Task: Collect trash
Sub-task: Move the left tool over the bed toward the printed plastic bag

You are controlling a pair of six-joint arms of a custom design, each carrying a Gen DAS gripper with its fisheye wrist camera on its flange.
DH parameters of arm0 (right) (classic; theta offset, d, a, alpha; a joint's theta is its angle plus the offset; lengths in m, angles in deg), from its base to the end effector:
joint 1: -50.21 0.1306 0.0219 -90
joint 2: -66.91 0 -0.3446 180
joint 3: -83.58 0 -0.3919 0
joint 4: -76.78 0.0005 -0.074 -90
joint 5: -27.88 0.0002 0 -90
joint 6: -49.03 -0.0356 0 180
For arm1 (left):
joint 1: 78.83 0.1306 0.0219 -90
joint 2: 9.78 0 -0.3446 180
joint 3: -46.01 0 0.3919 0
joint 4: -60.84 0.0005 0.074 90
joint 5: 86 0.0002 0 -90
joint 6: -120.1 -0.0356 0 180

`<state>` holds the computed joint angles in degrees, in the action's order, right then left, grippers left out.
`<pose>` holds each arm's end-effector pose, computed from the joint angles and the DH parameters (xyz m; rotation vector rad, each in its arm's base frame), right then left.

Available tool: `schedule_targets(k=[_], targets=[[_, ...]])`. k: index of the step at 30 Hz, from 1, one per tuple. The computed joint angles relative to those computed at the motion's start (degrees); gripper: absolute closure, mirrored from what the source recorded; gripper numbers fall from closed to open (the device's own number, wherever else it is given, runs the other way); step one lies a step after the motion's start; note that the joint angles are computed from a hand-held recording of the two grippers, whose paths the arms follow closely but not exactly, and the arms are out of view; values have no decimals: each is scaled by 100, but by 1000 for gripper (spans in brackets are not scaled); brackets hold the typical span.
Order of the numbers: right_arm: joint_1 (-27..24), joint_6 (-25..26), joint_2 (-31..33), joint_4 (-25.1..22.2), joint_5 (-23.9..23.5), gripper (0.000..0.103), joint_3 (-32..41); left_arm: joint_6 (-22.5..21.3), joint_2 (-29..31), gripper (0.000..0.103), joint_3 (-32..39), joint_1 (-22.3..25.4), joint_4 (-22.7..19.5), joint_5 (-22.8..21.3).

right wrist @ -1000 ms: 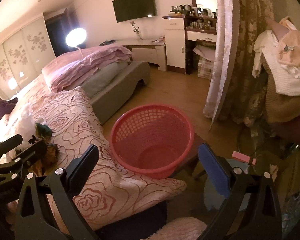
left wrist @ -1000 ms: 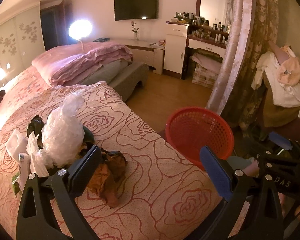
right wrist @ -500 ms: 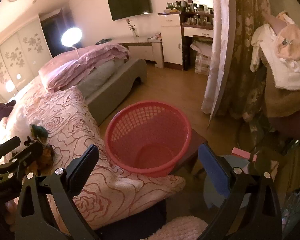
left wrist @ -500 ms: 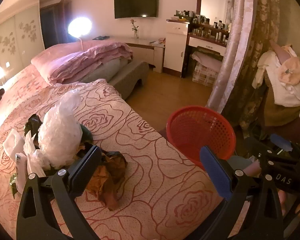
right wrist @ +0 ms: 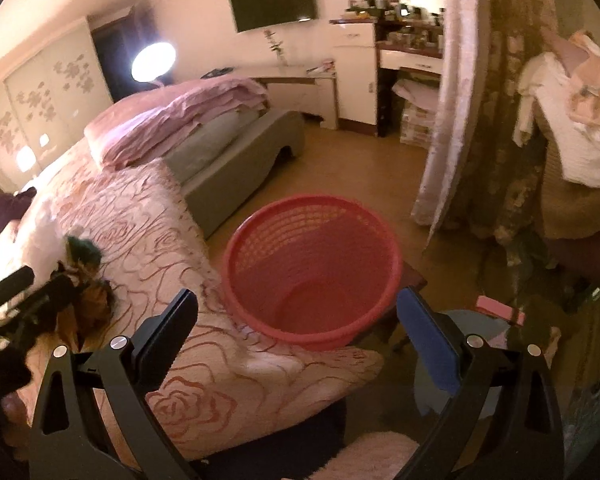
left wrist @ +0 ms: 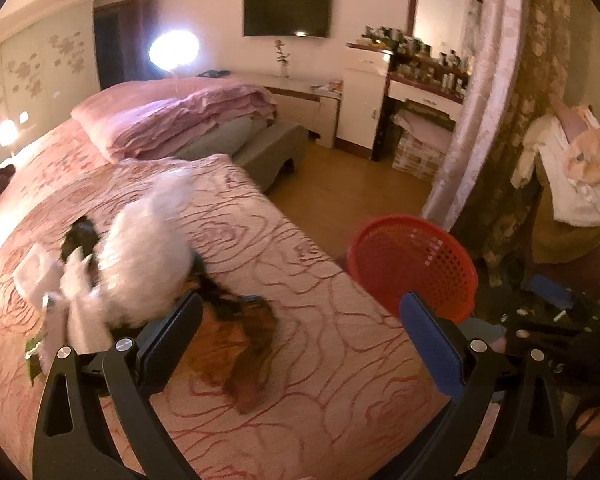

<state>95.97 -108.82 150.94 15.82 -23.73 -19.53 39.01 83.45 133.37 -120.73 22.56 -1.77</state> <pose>0.3042 0.2799 0.3300 0.6135 2.3060 -0.0683 0.3813 -0.3380 0.3582 0.6215 2.2758 -0.3206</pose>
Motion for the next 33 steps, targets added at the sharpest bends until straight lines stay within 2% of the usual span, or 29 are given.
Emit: schedule_targets(k=[3,5,9,15,18,21,29,33], targets=[[-17,501,343,301,-284,7,230,141,-201,8,-203,214,8,-15],[-8,744,522,433,-393,7,376,191,-357,8,-342,368,27,-146],[-42,1388,963,852,-906,7,718,317,-629,8,-594,719,33,-410],[-54,2015,1599,968,-1342,7,1255,579,-740,8,-801,1355,-104,-575],[-55,2192,1814,948,-1530,7,1436,708,-746,8,-904,1580,-211,-613],[-41,2241,1967,890,-1690,7,1536,718,-746,8,-1035,1720,-287,-463],[22,2341,2043,839,-1506,7,1562,906,-541,8,-1210,1878,-519,-130],[-15,2246,2128,692,-1566,7,1689,862,-573,8,-1262,1827,-524,-242]])
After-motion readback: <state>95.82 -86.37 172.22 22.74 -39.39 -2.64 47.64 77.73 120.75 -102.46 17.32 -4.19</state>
